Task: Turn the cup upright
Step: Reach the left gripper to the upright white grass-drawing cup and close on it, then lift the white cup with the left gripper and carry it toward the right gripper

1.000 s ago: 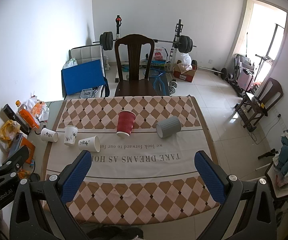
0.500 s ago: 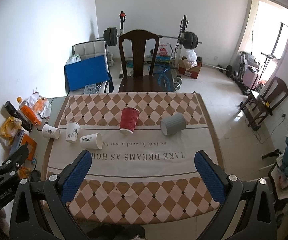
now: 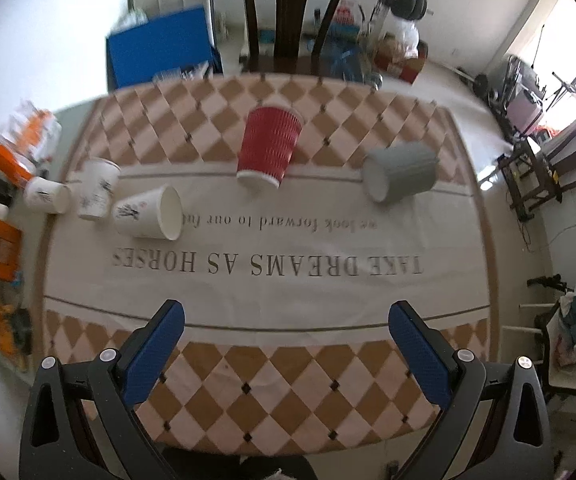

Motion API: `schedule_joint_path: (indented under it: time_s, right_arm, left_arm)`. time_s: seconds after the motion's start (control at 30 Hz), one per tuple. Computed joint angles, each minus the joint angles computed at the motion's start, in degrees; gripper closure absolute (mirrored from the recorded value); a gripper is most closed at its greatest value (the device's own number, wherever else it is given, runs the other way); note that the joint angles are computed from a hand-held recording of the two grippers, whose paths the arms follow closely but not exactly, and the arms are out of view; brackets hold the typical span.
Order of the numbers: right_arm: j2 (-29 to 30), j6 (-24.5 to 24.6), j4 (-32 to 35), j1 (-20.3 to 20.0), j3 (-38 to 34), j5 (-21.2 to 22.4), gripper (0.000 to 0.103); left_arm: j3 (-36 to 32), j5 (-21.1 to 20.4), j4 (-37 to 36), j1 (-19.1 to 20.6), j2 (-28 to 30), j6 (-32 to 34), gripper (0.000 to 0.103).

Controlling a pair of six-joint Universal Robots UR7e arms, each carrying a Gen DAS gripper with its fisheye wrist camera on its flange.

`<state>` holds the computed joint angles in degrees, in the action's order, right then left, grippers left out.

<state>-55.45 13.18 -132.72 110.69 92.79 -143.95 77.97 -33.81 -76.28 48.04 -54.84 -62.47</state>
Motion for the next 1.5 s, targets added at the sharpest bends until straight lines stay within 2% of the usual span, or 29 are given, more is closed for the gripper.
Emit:
schedule_joint_path:
  time_s: [0.17,0.23,0.3,0.43,0.63,0.8,0.83,0.9,1.17,1.5]
  right_arm:
    - [8.31,2.5,4.69,-3.74,-7.47,0.17,0.015]
    - [10.98,3.55,6.87,-5.01,-10.51,0.59,0.018]
    - [13.85,4.46,8.36,-6.12,-13.84,0.65,0.02]
    - [18.27,6.3,11.72,-7.53,-19.52,0.72,0.02]
    - [22.08,7.58,15.54,-8.57,-24.97,-0.01,0.021]
    - [23.6,8.3,17.52,-8.88,-27.56,-0.24,0.022]
    - [23.72,8.3,17.62,-8.94,-27.73,-0.17,0.023]
    - [24.28,8.64,18.33,-9.0,-28.53,-0.14,0.024]
    - [24.73,8.66,18.59,-8.79,-29.06,-0.56,0.024]
    - [20.8,8.03,15.41,-7.76,-24.44,1.01,0.024]
  left_arm:
    - [-6.03,-2.29,-6.42,7.59,5.05,10.1,0.002]
    - [-9.25,-3.58,-8.95,10.12,7.51,14.64,0.01]
    - [-13.2,-4.97,-10.14,12.34,10.44,18.57,0.022]
    - [-18.86,-7.48,-12.3,15.08,14.85,25.29,0.023]
    - [-25.93,-9.16,-9.89,17.21,20.47,30.56,0.023]
    - [-28.92,-9.56,-8.18,18.12,22.8,32.12,0.024]
    - [-29.45,-9.51,-7.97,18.22,23.18,32.26,0.028]
    - [-30.62,-9.84,-7.83,18.61,23.91,32.71,0.045]
    - [-29.67,-6.66,-10.12,18.27,23.02,33.83,0.048]
    - [-18.62,-6.43,-14.39,12.9,14.34,30.37,0.048]
